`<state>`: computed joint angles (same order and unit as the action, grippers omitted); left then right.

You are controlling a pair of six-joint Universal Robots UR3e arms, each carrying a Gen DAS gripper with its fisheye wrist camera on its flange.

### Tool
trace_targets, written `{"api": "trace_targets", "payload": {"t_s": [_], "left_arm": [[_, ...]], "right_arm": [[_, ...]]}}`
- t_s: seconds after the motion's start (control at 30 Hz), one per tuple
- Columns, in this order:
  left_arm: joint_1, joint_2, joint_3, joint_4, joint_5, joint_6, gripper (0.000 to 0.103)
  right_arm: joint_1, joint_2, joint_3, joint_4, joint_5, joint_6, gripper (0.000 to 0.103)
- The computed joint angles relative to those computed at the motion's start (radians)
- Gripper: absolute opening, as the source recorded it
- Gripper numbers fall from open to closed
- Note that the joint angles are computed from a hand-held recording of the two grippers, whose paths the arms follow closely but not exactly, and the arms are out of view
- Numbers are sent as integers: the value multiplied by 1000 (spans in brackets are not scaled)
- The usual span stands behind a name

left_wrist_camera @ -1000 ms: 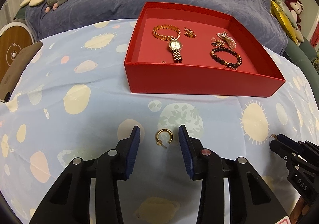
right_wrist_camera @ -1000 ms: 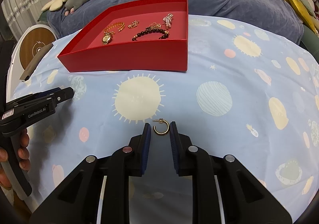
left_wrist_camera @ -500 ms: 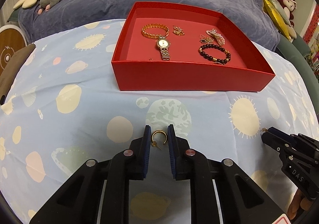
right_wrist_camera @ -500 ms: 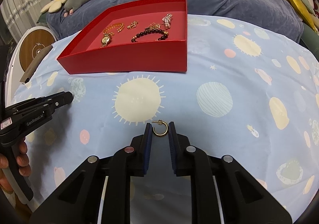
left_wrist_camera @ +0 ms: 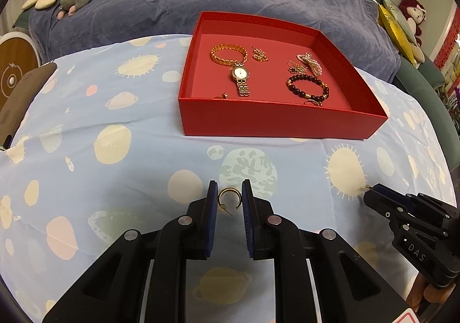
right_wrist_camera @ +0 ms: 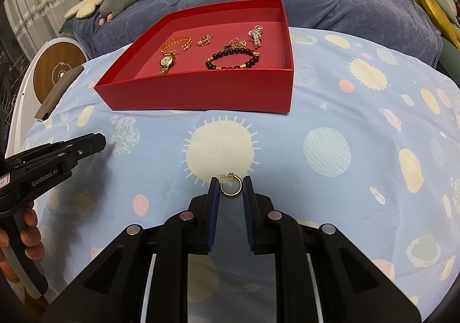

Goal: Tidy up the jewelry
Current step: 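Carry both hoop earrings up and over the red box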

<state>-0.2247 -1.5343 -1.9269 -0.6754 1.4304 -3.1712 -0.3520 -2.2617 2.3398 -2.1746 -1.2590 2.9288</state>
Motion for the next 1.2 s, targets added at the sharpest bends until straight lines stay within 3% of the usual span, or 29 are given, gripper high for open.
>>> {"api": "trace_targets", "payload": {"t_s": [0.4,0.67,1.2], "left_arm": [[127,115,-37,-38,-61,33,14],[126,125,-3,-54,-81,14,14],[12,32,113,-5,15,-60,14]], "right_arm": [[131,96,-57,-88,-26,104,16],[227,171,-104,-154,-49,180,16],[193,115,-146,-106,-13,190,16]]}}
